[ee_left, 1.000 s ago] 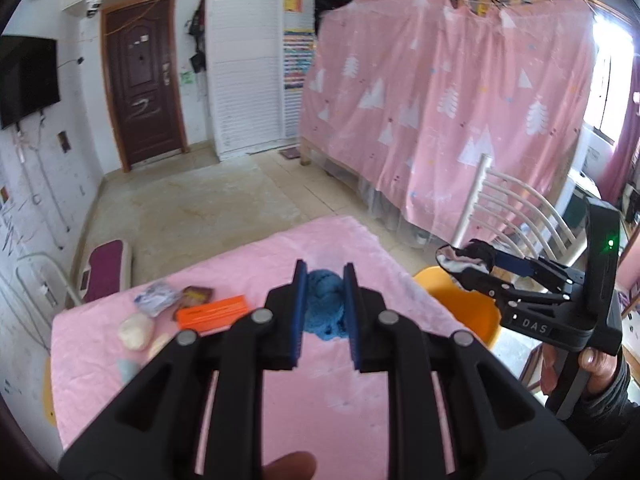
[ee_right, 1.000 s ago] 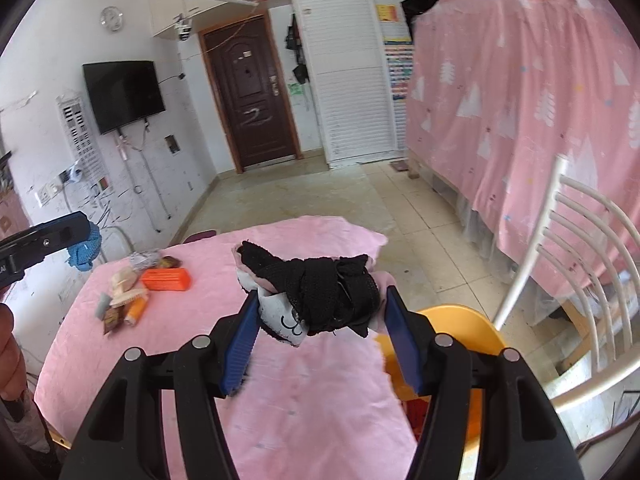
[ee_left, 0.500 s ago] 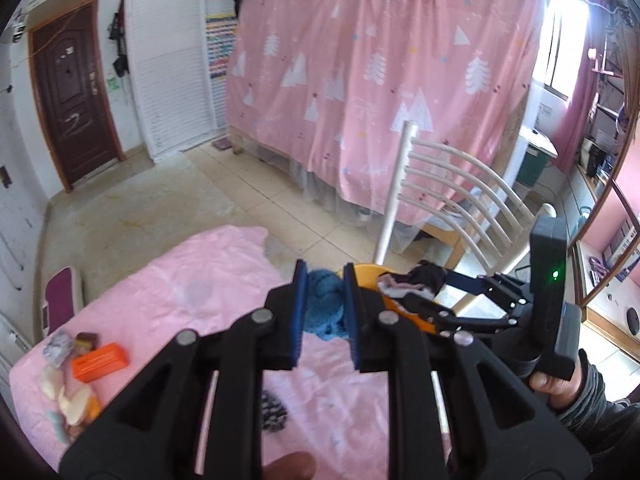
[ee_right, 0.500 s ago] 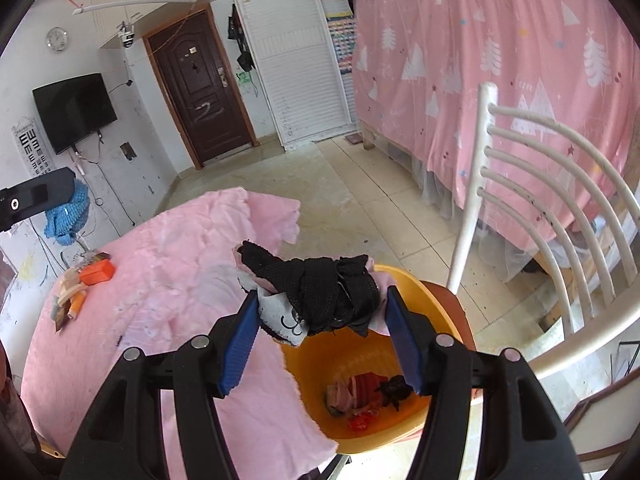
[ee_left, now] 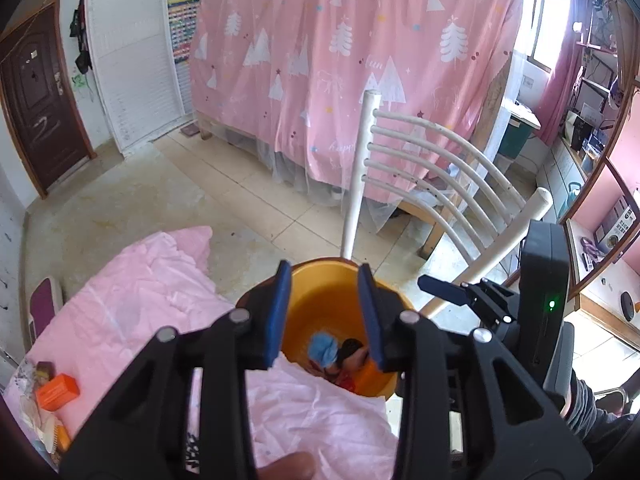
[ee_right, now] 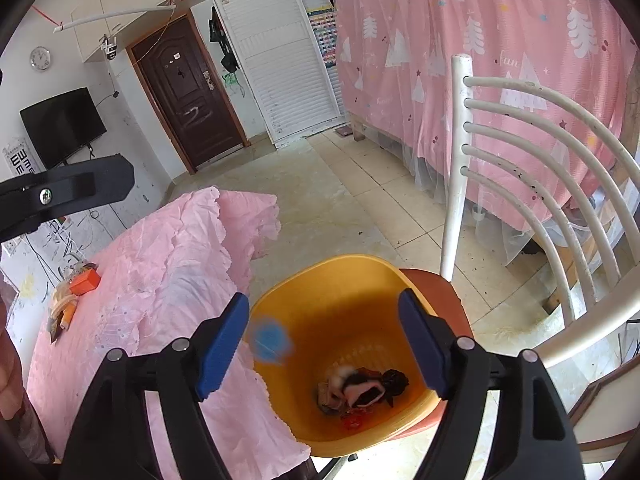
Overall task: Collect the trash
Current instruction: 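Open both tools over the orange bucket to drop the socks, then move both open tools back over the table clutter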
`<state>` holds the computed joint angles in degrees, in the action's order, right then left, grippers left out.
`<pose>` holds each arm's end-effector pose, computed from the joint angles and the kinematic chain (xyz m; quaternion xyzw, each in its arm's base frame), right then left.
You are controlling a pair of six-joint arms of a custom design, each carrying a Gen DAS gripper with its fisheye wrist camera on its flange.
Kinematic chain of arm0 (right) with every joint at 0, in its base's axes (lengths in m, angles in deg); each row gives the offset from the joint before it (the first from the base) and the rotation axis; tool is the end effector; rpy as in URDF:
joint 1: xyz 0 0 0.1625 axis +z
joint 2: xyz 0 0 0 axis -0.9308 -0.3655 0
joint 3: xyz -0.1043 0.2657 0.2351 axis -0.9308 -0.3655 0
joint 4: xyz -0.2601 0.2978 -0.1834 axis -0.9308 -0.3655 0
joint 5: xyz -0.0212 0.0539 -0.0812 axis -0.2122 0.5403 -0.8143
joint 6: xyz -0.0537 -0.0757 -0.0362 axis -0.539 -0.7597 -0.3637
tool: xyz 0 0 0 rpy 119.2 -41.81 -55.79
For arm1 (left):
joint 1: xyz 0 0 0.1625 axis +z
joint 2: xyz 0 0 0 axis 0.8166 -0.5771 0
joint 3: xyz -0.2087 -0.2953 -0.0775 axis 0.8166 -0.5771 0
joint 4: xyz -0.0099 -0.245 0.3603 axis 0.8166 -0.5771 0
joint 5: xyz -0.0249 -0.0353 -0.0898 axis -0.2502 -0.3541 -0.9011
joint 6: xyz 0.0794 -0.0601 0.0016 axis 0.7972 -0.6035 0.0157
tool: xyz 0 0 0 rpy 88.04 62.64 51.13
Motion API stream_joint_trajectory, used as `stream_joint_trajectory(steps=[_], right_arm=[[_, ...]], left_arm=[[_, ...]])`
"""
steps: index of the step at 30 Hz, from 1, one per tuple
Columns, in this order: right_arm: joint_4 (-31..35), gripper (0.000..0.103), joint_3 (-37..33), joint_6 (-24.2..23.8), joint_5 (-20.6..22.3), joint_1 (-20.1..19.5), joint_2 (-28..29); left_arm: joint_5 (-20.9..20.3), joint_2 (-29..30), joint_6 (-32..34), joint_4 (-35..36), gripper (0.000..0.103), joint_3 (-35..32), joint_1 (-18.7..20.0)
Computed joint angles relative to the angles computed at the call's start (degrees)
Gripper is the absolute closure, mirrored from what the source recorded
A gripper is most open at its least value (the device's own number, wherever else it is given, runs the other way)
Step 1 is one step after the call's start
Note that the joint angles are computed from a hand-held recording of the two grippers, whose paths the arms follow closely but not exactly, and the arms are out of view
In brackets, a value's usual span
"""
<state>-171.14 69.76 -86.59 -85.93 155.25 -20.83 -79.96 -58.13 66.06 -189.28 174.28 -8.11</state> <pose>0.0531 -0.4068 0.1438 -0.1068 -0.8028 0.4943 0.3158 -0.3017 -0.5442 0.0042 0.5793 0.8046 -0.0891 0.0950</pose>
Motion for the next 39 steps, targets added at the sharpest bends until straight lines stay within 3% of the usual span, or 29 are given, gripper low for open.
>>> stream_joint_trajectory(steps=[7,17,20,39], right_arm=[[-0.1,0.036,-0.5,-0.4,-1.5,1.0,0.4],[3.0,0.036,-5.1,-1.8,-6.5,6.8,2.3],[4.7,0.036,-7.8,-2.6,-8.2,9.1,3.9],[19.2,0.036,-29.1,-7.3,-11.6,19.7,19.0]], left_arm=[[-0.2,-0.8,0.1,-0.4,0.071,0.6,0.3],[-1.2,-4.8,-0.2,-0.9,0.071,1.4,3.3],[-1.1,-6.4,-0.3,-1.4,0.065,1.6,4.6],[1.0,-16.0,0.1,-4.7,0.064,1.6,14.3]])
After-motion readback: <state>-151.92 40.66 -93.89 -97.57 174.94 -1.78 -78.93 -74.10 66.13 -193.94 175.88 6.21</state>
